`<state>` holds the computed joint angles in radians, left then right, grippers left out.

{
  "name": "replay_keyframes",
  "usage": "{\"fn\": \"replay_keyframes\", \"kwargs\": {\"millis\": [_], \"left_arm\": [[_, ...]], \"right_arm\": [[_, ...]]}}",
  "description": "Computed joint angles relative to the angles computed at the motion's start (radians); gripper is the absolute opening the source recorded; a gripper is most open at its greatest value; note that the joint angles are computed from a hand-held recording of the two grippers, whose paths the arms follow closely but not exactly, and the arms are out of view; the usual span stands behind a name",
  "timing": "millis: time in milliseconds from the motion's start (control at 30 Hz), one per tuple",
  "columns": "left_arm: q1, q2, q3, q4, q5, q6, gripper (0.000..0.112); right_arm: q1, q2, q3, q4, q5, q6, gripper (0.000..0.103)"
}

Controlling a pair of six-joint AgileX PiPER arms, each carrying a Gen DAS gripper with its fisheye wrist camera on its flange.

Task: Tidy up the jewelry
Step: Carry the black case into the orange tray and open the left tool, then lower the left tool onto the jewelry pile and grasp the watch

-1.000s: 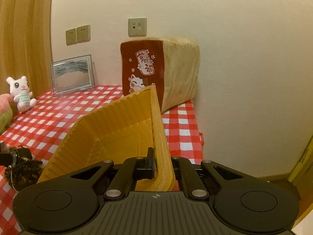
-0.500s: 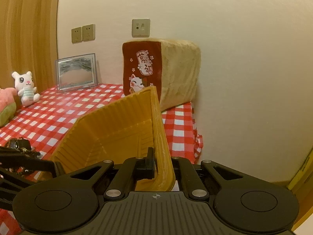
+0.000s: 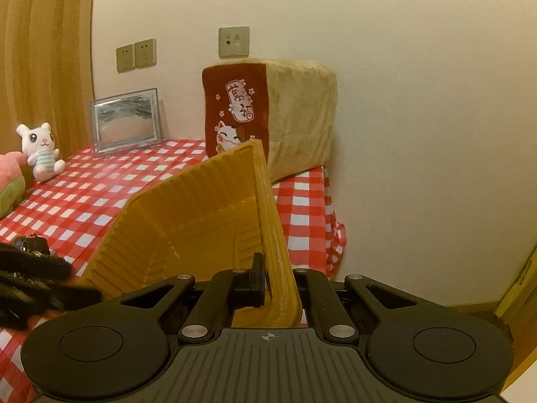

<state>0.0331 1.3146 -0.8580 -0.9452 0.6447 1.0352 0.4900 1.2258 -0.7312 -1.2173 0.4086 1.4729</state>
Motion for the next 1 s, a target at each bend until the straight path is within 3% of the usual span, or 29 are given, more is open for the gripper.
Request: {"fn": "replay_keyframes", "kwargs": {"millis": [67,300,433,533,667,733,1000], "left_arm": [[0.055,-0.021,0.000,0.040,-0.014,-0.018,0.066],[0.203,0.007,-0.037,0.311,-0.109,-0.246,0.039],[0.262,0.075,-0.066,0.372,-0.112,-0.306,0.025],[0.262,0.100,-0.060,0.430,-0.144,-0.355,0.023],[0.260,0.116,-0.052,0.421,-0.168,-0.335,0.016],[0.255,0.109,-0.039,0.417,-0.182,-0.326,0.002],[0.333,0.058,-0.011,0.382,-0.217,-0.343,0.002]], "right_arm": [[-0.001,0.003,-0.003,0.001,0.001,0.004,0.005],[0.002,0.013,-0.008,-0.006,0.007,0.022,0.005],[0.007,0.016,-0.009,-0.003,0.013,0.025,0.005],[0.016,0.017,-0.011,0.000,0.024,0.024,0.005],[0.021,0.020,-0.015,0.004,0.033,0.021,0.005],[0.022,0.020,-0.015,0.005,0.035,0.020,0.005],[0.026,0.023,-0.017,0.007,0.039,0.022,0.005]]}}
